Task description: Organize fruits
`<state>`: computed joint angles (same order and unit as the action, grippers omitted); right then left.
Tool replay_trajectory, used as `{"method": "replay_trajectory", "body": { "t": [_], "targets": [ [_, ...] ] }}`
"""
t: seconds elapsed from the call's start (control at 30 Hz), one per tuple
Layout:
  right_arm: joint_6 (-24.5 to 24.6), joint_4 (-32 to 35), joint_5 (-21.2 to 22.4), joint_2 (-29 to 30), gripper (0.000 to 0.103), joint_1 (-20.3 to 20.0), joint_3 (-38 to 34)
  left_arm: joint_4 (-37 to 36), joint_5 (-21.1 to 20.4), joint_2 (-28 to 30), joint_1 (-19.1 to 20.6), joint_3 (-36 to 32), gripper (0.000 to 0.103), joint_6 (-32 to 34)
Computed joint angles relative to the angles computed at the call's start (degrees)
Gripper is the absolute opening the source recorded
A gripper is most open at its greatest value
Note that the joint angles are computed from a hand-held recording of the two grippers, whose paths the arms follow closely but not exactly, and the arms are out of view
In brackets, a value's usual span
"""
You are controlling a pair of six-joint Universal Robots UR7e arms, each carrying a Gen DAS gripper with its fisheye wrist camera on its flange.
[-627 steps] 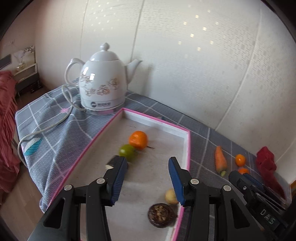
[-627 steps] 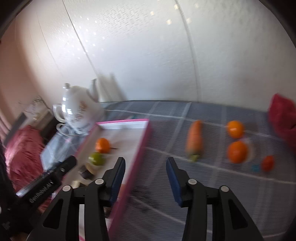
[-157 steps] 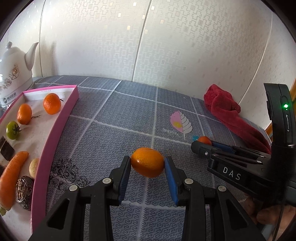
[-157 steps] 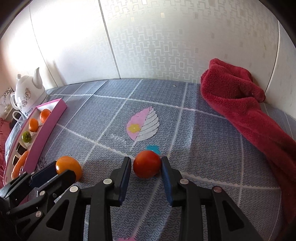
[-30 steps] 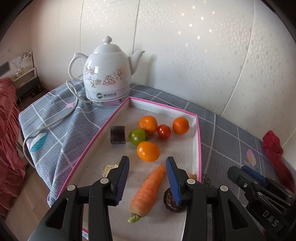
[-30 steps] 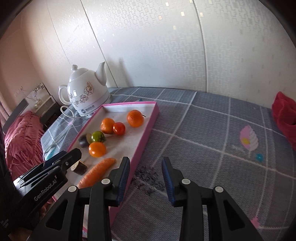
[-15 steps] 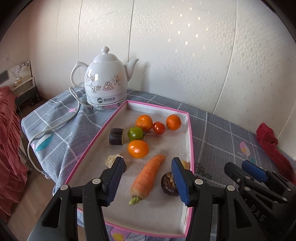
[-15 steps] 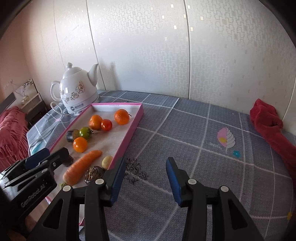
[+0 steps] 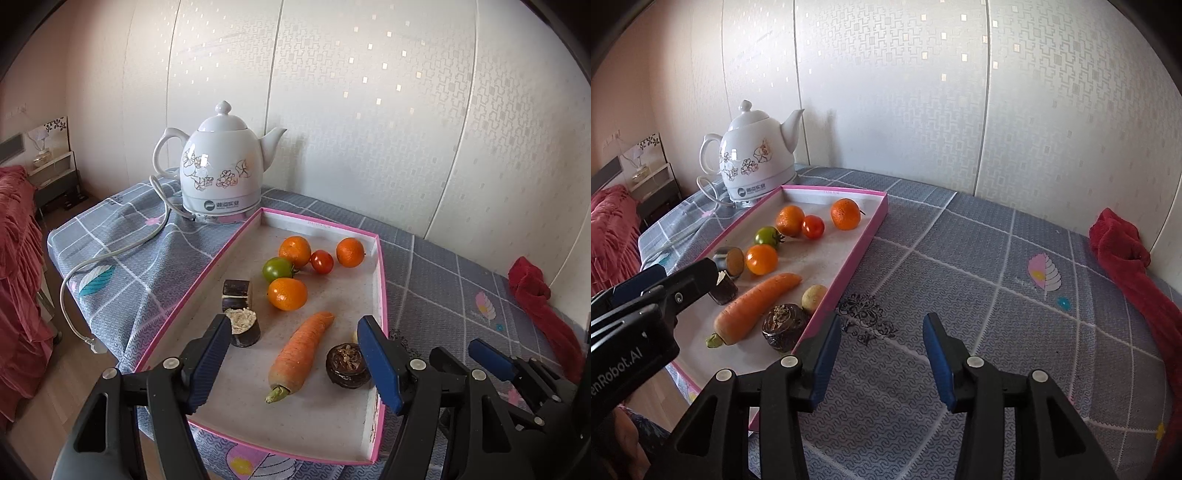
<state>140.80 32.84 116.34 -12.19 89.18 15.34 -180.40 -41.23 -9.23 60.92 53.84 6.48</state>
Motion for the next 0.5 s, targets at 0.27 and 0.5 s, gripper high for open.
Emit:
{"method": "replay_trajectory", "body": {
  "t": [0.27, 0.5],
  "targets": [
    [0.42, -0.88, 0.19, -0.50, 0.047, -0.12, 0.73, -0.29, 0.90, 0.70, -0.10, -0.89, 0.084, 0.75],
    [0.12, -2.52, 0.29, -1.27, 0.047, -0.05, 2.44, -0.46, 1.36, 1.23, -0.20, -1.46, 0.092, 1.27]
  ]
}}
